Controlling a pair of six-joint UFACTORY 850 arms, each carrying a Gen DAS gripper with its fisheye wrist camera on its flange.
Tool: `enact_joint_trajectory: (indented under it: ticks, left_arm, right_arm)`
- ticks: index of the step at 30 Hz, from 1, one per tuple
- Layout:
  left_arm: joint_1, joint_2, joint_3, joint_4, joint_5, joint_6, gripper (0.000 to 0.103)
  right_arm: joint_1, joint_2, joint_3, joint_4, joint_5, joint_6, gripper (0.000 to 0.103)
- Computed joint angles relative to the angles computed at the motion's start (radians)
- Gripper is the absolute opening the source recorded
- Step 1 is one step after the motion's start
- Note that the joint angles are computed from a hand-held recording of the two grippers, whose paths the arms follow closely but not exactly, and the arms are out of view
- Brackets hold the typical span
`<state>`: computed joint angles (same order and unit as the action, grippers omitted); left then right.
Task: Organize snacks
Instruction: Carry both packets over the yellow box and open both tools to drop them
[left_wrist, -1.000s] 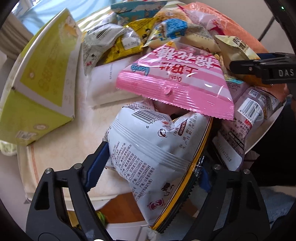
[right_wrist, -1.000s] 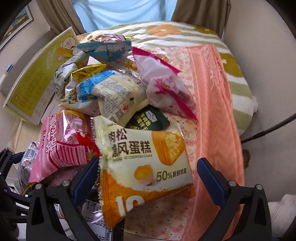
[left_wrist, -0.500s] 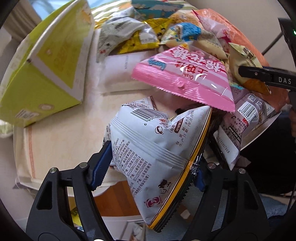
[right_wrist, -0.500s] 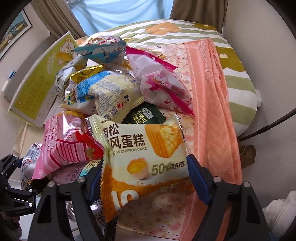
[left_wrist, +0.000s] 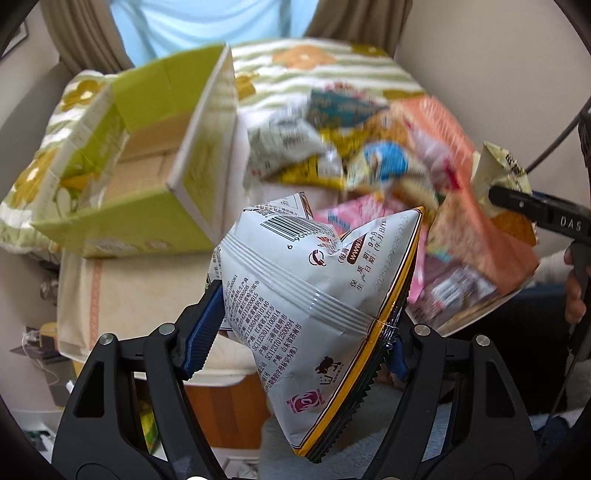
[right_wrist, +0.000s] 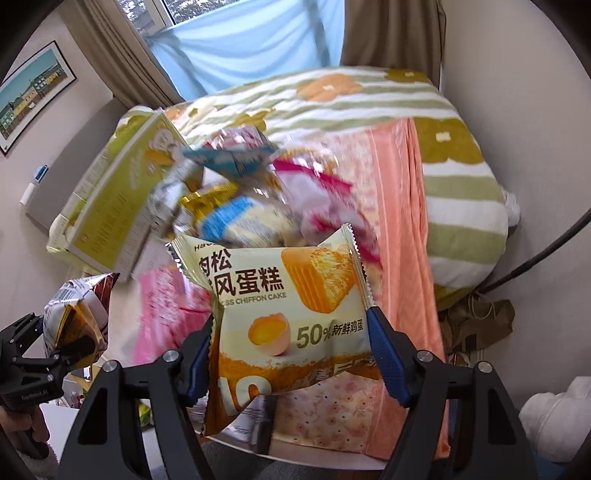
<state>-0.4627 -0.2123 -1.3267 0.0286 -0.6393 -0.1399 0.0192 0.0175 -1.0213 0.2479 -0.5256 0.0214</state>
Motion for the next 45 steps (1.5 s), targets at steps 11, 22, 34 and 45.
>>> enact_joint_trajectory:
  ticks: [11, 22, 34, 45]
  left_arm:
    - [0.145, -0.05, -0.19, -0.15, 0.059, 0.269, 0.071]
    - [0.343, -0.266, -0.499, -0.286, -0.048, 0.585, 0.071]
    - [0.433, -0.57, -0.877, -0.331, -0.272, 0.749, 0.071]
    - [0.427, -0.555, -0.816, -0.292, -0.218, 0.763, 0.102]
  right_arm:
    - [0.111, -0.05, -0.206, -0.187, -0.002, 0.2, 0.07]
    - [0.293, -0.288, -0.536, -0.416, -0.007, 0.514, 0.07]
    - [0.404, -0.594, -0.92, -0.477, -0.108, 0.661, 0.07]
    - [0.402, -0.75, -1.134, -0.414, -0.215, 0.592, 0.07]
